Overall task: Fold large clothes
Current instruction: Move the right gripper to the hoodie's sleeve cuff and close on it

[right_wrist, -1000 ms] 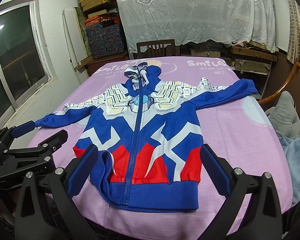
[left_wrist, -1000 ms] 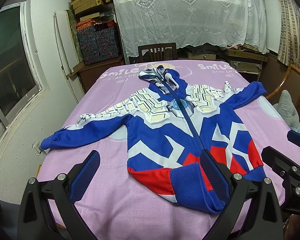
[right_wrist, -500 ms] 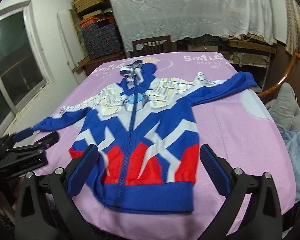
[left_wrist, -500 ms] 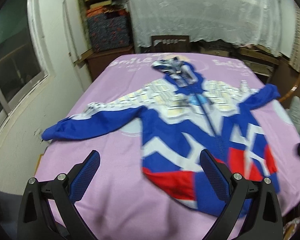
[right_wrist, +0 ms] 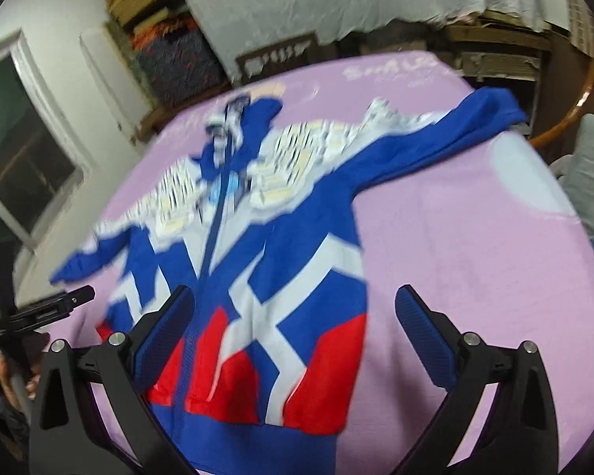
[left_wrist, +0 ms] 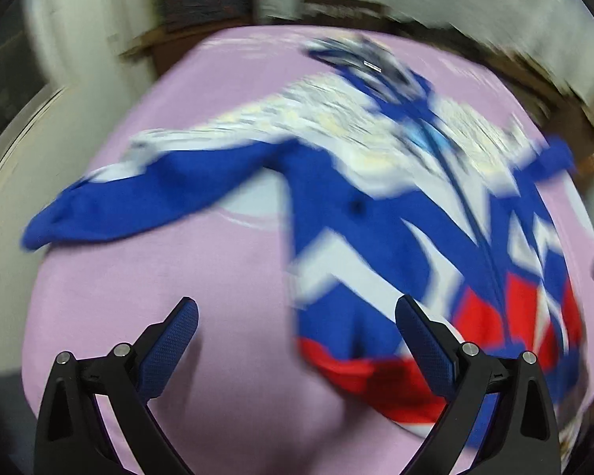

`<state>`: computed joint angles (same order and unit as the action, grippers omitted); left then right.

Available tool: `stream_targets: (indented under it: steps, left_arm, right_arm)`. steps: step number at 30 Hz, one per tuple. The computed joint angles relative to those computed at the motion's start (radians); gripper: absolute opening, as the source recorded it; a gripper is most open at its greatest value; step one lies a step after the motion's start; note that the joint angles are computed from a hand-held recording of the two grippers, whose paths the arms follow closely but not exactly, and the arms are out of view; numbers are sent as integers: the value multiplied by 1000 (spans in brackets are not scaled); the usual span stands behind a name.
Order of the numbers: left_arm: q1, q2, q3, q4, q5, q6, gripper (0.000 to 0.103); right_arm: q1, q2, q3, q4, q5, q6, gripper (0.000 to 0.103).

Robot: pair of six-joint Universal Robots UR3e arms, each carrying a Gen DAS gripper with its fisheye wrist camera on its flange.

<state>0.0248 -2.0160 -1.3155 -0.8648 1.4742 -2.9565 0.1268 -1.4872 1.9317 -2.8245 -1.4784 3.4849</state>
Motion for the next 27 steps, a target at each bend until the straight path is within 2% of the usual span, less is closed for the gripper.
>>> stream_targets:
  steps: [2,5,9,12,13,15,19,21,23,26,27]
  left_arm:
    - [-46,-1,-26,28,35,44,100]
    - [-96,16,-120,114,139,93,100]
    - [-2,148,-336,177,144,147,100]
    - [68,220,-398,169,170,115,100]
    - [83,235,-399,165,158,107,100]
    - [102,257,-358,111,79,99,100]
    - [40,199,-197,27,-44,65,100]
    - [-12,128,-105,26,-37,45,100]
    - [-69,33,6,-16,32,17,100]
    - [-47,46,-48,-29,25,55,100]
    - [-13,85,-113,-27,-5,83,100]
  right_arm:
    - [16,21,-5,8,16,-3,99]
    - [35,7,10,30,7,6,99]
    - [38,-90,93,54,2,-2,99]
    - [38,-137,136,58,21,-6,99]
    - [44,-136,134,60,23,-10,99]
    - [81,-109,109,52,13,-12,99]
    - [155,-13,20,48,-8,-16,99]
    - [202,56,-55,77,-47,-25,99]
    - [265,131,-139,116,-100,-44,99]
    - [349,188,-214,175,-63,-167,99]
    - [393,190,-218,175,-113,-211,99]
